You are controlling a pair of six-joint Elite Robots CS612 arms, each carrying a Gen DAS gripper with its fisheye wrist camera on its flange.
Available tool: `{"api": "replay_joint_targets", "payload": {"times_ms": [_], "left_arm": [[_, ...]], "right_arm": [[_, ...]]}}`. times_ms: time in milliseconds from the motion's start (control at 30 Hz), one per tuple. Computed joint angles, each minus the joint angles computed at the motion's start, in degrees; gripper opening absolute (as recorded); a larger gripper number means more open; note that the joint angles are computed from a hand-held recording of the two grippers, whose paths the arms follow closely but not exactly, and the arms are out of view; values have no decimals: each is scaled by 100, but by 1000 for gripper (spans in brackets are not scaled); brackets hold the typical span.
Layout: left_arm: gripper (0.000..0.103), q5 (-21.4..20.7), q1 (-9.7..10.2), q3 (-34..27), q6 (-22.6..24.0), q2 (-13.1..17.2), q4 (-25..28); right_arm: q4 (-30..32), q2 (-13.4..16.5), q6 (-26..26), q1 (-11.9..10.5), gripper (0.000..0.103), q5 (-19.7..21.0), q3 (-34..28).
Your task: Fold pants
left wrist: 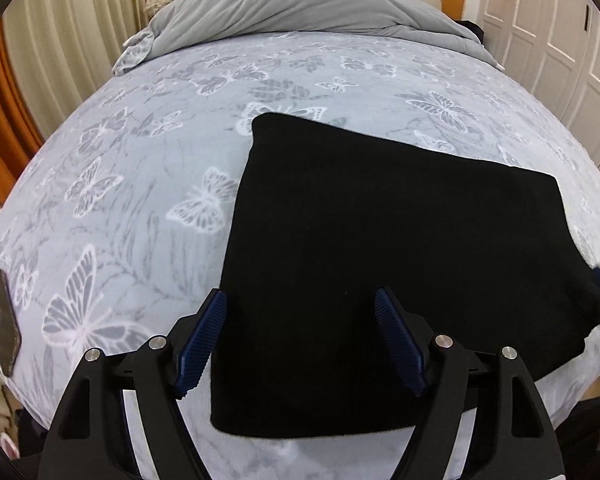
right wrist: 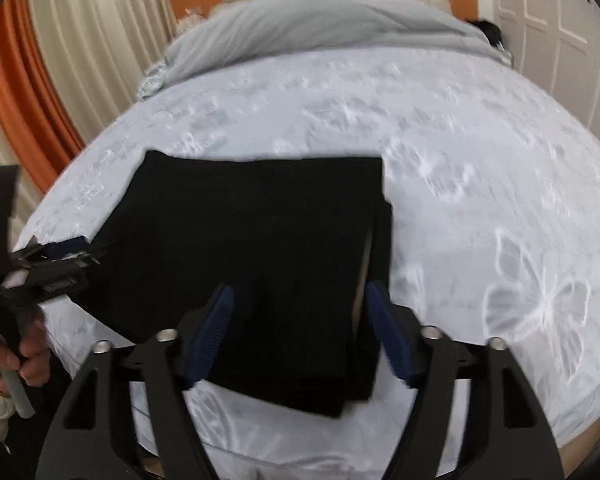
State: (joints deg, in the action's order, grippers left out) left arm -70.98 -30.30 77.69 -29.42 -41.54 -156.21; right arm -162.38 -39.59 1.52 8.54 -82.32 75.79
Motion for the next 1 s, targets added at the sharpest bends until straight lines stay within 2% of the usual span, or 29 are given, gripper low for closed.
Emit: {"api": "replay_joint_targets", "payload": {"times_ms": [100, 200, 267, 333, 433, 533, 600, 767, 867, 1000], "left_arm": [[77, 13, -1, 44, 21, -19, 17], [77, -40, 10, 93, -30, -54, 4], [77, -66, 17, 112, -64, -67, 7], [77, -49, 8, 131, -81, -79, 23], [78, -156, 13, 215, -84, -130, -60], [81, -503, 72, 336, -254, -193, -221], [81, -490, 75, 371, -354, -208, -195], [81, -289, 27, 376, -290, -212, -139], [81, -209, 8, 373, -249, -215, -144], [81, -358, 28, 351, -257, -209, -142]], "right_arm": [[-15, -35, 272, -61, 73, 298, 52], [-452, -102, 295, -58, 72, 214, 225], [-376, -113, 469, -92, 72, 369, 264], [-225, -72, 816, -168, 72, 723, 253], [-134, -113, 1258, -251, 84, 1045, 315], [-101, -94, 1474, -308, 86, 1318, 317], [-94, -72, 1558, -326, 88, 1414, 303], [-151, -51, 1526, -288, 91, 1336, 266], [-266, -20, 1580, -317, 91, 1617, 261], [-235, 69, 1869, -381, 93, 2108, 191]]}}
